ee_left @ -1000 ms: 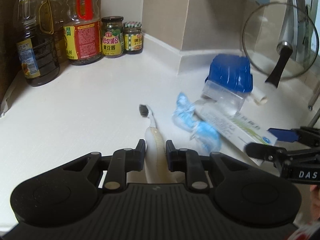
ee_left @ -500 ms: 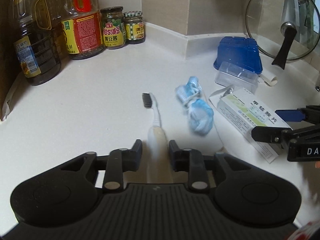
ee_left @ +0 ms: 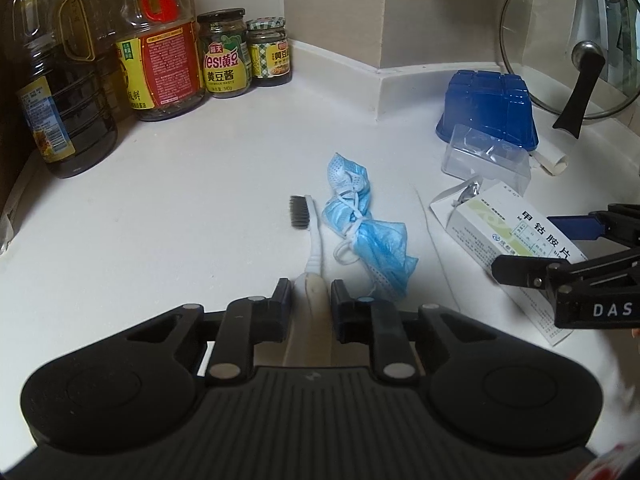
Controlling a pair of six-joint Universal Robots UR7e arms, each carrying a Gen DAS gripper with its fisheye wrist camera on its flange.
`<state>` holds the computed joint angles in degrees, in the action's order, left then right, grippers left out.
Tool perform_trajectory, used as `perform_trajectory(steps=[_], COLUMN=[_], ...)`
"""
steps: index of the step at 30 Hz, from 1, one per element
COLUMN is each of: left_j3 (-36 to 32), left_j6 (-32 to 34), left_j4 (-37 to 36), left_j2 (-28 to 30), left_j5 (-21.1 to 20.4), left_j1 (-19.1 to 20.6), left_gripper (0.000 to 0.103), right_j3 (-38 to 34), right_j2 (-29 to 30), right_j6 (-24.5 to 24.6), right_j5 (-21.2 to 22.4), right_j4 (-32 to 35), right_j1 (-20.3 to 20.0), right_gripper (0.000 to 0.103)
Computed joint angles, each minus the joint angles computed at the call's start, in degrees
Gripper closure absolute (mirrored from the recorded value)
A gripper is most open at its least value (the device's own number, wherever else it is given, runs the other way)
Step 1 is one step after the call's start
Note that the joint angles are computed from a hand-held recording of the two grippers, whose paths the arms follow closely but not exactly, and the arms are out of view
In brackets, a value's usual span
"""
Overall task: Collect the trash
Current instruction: 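Lift the toothbrush and medicine box off the counter with both tools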
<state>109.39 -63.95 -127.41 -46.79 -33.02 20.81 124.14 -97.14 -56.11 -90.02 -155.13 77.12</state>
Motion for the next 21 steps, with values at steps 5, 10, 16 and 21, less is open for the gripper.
perform_trajectory(steps=[5,10,16,21], left_j3=[1.5,2.7,4.1,5.6], left_j6=[-3.5,-6.1,-8.0,-10.1], left_j4=[1.0,2.3,2.9,5.0], left_j2=[-1.3,-2.8,-4.7,-6.6], left_j5=[0.7,1.3,1.2,-0.2], left_j1=[-1.0,-2.7,-5.6,-9.0], left_gripper=[0.085,0.085,0.085,0.085], right_j3=[1.2,3.3,5.8,8.2], right_j2=[-0.9,-3.8,-9.0,-14.9], right_j6=[0.1,-2.3,-3.6,-4.6], right_j5=[1.0,5.3,9.0,10.1], right_j4=[-1.7,-2.4,-1.1,2.4], right_j1=[-0.5,-1.8,-2.2,-2.3], right_gripper=[0.033,0.033,0.033,0.033])
